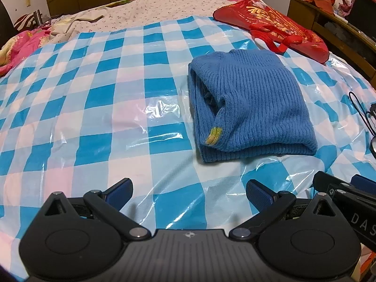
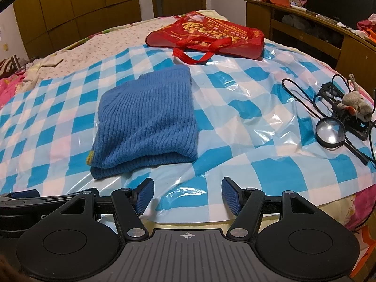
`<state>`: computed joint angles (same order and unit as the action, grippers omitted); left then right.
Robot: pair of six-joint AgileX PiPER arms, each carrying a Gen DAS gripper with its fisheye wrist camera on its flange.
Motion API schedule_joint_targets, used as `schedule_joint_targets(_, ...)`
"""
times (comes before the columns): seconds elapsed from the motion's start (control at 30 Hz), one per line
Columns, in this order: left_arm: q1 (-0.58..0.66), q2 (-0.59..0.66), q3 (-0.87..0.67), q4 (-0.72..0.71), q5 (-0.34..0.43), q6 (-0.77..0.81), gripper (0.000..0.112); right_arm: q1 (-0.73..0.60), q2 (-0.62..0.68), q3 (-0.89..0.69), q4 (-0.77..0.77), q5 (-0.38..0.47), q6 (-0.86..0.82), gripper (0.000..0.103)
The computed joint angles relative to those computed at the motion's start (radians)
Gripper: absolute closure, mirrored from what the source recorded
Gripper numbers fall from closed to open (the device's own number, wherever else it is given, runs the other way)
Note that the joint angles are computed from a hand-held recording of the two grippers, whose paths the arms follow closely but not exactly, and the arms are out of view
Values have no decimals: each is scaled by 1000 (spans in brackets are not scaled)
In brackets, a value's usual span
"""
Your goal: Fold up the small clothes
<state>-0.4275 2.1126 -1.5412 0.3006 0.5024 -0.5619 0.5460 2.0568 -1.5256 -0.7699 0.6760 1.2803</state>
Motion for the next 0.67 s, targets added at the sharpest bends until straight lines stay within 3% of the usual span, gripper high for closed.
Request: schedule_joint_targets(0.67, 0, -6, 6, -4, -5, 6, 9, 1, -4, 7, -7, 0, 8, 37)
